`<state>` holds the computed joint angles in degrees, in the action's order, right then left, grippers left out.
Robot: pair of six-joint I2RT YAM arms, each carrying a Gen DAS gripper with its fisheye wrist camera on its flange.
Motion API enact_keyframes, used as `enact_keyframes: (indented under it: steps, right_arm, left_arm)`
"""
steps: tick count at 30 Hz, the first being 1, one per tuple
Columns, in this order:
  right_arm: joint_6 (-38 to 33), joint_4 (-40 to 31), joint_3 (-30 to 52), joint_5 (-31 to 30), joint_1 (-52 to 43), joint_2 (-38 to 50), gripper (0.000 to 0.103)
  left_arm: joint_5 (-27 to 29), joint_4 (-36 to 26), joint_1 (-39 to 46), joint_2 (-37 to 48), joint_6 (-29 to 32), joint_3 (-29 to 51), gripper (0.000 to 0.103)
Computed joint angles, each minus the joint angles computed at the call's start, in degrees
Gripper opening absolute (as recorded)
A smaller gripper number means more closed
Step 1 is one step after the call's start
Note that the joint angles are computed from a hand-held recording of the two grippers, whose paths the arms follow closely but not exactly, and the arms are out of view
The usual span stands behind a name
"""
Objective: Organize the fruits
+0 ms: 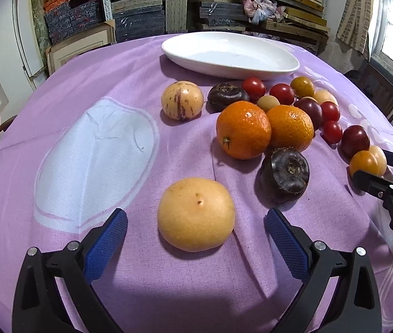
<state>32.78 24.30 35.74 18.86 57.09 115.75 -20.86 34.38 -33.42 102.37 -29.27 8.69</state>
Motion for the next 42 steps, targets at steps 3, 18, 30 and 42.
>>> enact_keyframes:
  steps: [3, 18, 30, 42]
  right_arm:
    - [-0.2, 0.0, 0.1, -0.6, -0.2, 0.0, 0.099]
    - [0.3, 1.3, -0.8, -3.6, -2.1, -0.1, 0.099]
    - [-0.1, 4.3, -2.6, -4.9, -2.5, -1.1, 0.099]
    - [-2.6, 4.3, -6.6, -1.7, 3.5, -5.9, 0.077]
  left_arm:
    - [0.6, -1.6, 0.7, -1.4, -0.2, -0.1, 0.1]
    - [3.9, -6.8, 4.4, -13.1, 2.3, -3.2, 0.081]
    - [5.7, 0.8, 3.7, -4.9, 3.9, -1.3, 0.047]
    - [10.7, 15.3, 7.1, -0.5, 5.1, -6.2, 0.047]
